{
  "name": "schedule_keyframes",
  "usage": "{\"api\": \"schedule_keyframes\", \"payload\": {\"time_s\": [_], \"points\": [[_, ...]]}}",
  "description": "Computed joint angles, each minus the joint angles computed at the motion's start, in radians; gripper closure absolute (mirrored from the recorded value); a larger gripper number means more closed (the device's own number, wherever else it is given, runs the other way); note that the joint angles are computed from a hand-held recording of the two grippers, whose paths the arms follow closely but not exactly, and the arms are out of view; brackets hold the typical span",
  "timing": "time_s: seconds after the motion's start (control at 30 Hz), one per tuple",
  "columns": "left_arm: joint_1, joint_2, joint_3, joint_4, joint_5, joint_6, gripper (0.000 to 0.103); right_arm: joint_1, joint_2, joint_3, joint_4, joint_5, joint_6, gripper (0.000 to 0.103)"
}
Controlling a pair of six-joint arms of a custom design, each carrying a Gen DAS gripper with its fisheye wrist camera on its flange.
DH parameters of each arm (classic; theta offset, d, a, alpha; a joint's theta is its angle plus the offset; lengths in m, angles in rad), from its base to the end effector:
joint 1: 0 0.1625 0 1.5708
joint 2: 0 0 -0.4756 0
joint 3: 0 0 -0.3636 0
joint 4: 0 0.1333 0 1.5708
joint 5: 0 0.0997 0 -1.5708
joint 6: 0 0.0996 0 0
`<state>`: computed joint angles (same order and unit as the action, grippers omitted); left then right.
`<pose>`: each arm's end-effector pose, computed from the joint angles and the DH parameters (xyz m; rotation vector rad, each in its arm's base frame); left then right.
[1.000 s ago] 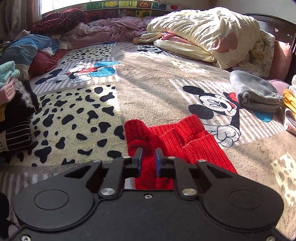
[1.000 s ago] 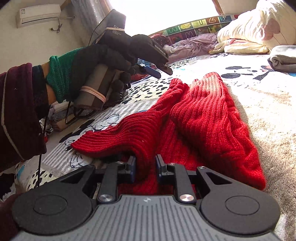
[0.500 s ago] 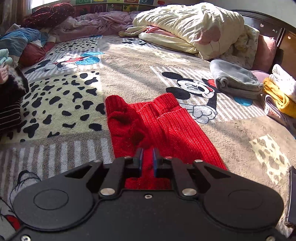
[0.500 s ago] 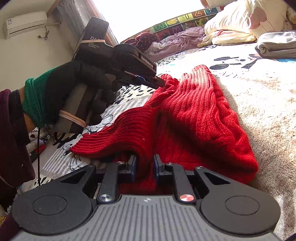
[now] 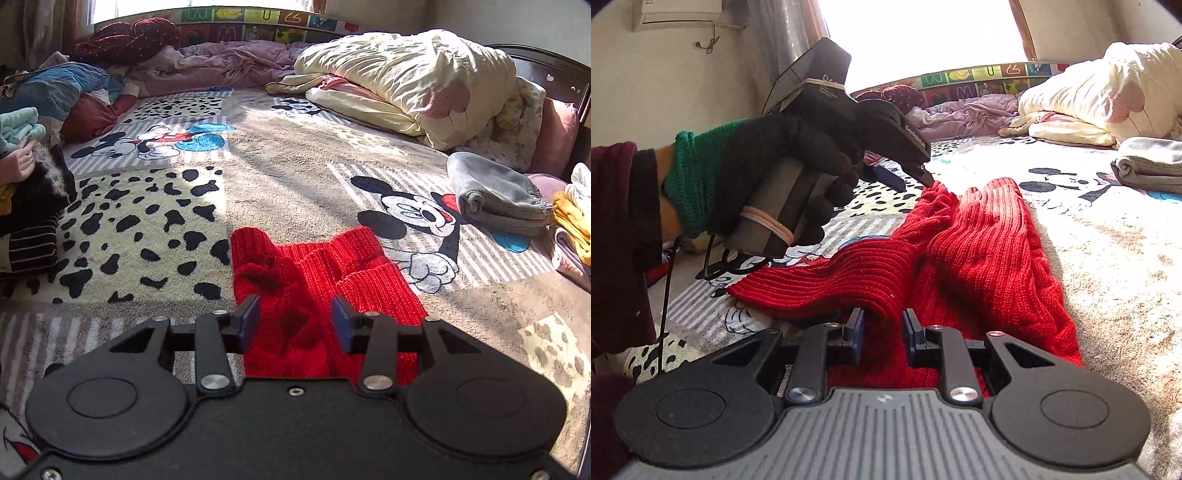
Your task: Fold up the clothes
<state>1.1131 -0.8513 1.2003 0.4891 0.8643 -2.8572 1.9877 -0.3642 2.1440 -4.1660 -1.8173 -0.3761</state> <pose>-0.1015 -0.6541 0.2729 0.5385 2.2947 -0.9665 0.3052 -0.4200 -0.0174 0.9046 -2.5328 1.1665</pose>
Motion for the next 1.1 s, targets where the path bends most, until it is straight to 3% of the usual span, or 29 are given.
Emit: {"api": "schedule_keyframes", "payload": {"time_s": [0.13,0.17,0.2,0.23,0.33,0.4,0.43,0.47,0.53,0.57,0.67,0.83,1.0,1.07,1.1], "points": [[0.016,0.097,-0.109,0.009,-0.062,0.094,0.066,-0.010,0.008,-0.002,-0.003,0.025,-0.041,0.078],[0.021,0.110,-0.121,-0.005,-0.082,0.133,0.072,-0.015,0.008,-0.002,-0.001,0.034,-0.048,0.078],[0.026,0.124,-0.133,-0.021,-0.101,0.173,0.091,-0.021,0.008,-0.002,0.002,0.043,-0.056,0.078],[0.032,0.126,-0.137,-0.030,-0.102,0.180,0.097,-0.026,0.008,-0.002,0.006,0.053,-0.062,0.078],[0.059,0.054,-0.076,-0.079,0.036,0.063,0.101,-0.057,-0.001,0.000,0.035,0.096,-0.039,0.078],[0.086,-0.012,-0.017,-0.122,0.198,-0.037,0.101,-0.072,-0.008,0.001,0.049,0.124,-0.021,0.078],[0.094,-0.001,-0.040,-0.080,0.216,-0.064,0.101,-0.079,-0.011,0.001,0.056,0.137,-0.013,0.078],[0.096,0.029,-0.081,-0.026,0.193,-0.051,0.100,-0.082,-0.012,0.000,0.060,0.143,-0.009,0.078],[0.082,0.099,-0.147,0.043,0.053,0.004,0.098,-0.087,-0.014,-0.003,0.069,0.153,-0.002,0.078],[0.080,0.120,-0.164,0.057,0.021,0.028,0.096,-0.089,-0.015,-0.004,0.072,0.158,0.002,0.078],[0.076,0.096,-0.146,0.049,0.050,0.018,0.076,-0.089,-0.015,-0.003,0.072,0.159,0.006,0.078],[0.053,0.039,-0.067,-0.099,0.001,0.088,0.079,-0.086,-0.011,-0.002,0.061,0.154,0.001,0.078],[0.051,0.155,-0.251,0.052,-0.039,0.077,0.079,-0.089,-0.011,-0.002,0.063,0.159,0.008,0.078],[0.050,0.203,-0.299,0.066,-0.097,0.150,0.079,-0.091,-0.011,-0.004,0.067,0.163,0.013,0.078],[0.050,0.219,-0.313,0.071,-0.126,0.179,0.086,-0.092,-0.012,-0.006,0.070,0.165,0.016,0.078]]}}
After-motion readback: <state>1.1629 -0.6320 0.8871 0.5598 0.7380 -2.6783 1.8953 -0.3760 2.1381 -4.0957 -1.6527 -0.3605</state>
